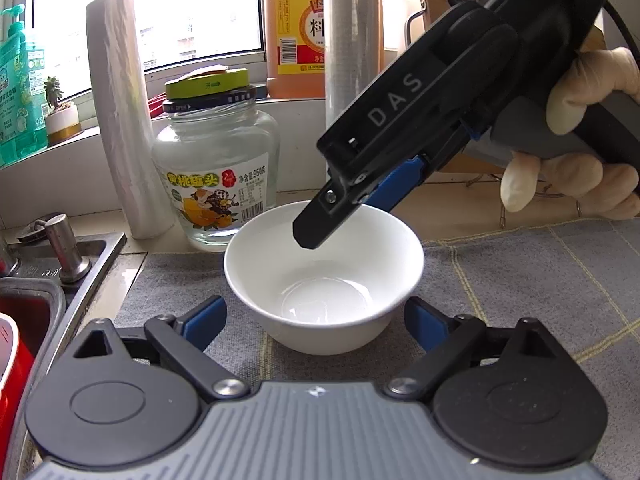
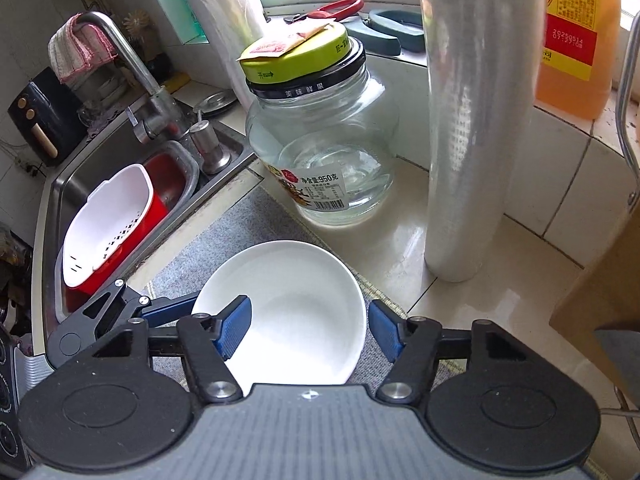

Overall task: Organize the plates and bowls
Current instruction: 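Move the right tool to the white bowl by the glass jar and grasp its rim, then lift the white bowl with the right tool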

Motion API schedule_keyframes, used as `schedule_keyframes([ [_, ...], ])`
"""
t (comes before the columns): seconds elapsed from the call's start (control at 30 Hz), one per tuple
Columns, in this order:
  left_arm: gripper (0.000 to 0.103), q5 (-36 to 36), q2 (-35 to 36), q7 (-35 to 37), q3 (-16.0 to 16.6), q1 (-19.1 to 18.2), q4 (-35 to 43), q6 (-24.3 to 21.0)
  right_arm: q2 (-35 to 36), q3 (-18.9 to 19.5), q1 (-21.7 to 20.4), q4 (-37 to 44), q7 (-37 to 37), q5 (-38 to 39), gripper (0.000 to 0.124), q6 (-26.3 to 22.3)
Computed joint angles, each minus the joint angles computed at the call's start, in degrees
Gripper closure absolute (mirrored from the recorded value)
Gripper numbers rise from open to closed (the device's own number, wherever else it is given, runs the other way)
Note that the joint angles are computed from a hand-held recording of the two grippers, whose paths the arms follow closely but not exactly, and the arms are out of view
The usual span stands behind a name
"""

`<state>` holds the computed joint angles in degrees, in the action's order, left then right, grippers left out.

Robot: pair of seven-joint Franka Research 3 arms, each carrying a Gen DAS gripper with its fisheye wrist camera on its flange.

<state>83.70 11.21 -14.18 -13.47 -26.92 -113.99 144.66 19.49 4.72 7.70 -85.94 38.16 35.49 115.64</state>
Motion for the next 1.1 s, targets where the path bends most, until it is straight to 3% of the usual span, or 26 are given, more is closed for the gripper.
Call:
schedule_keyframes([
  [0.63,0.015,3.1,-0.1,-1.7,0.4,1.0,-0.3,3.9,1.4,0.3,0.5,1.4,0.5,-1.6,0.063,0.1],
  [1.1,0.015,-0.3,-0.5,2.5,-0.1,0.8,-0.3,4.3,0.3,0.0,0.1,0.1,0.7,-1.4,0.063,-0.7],
])
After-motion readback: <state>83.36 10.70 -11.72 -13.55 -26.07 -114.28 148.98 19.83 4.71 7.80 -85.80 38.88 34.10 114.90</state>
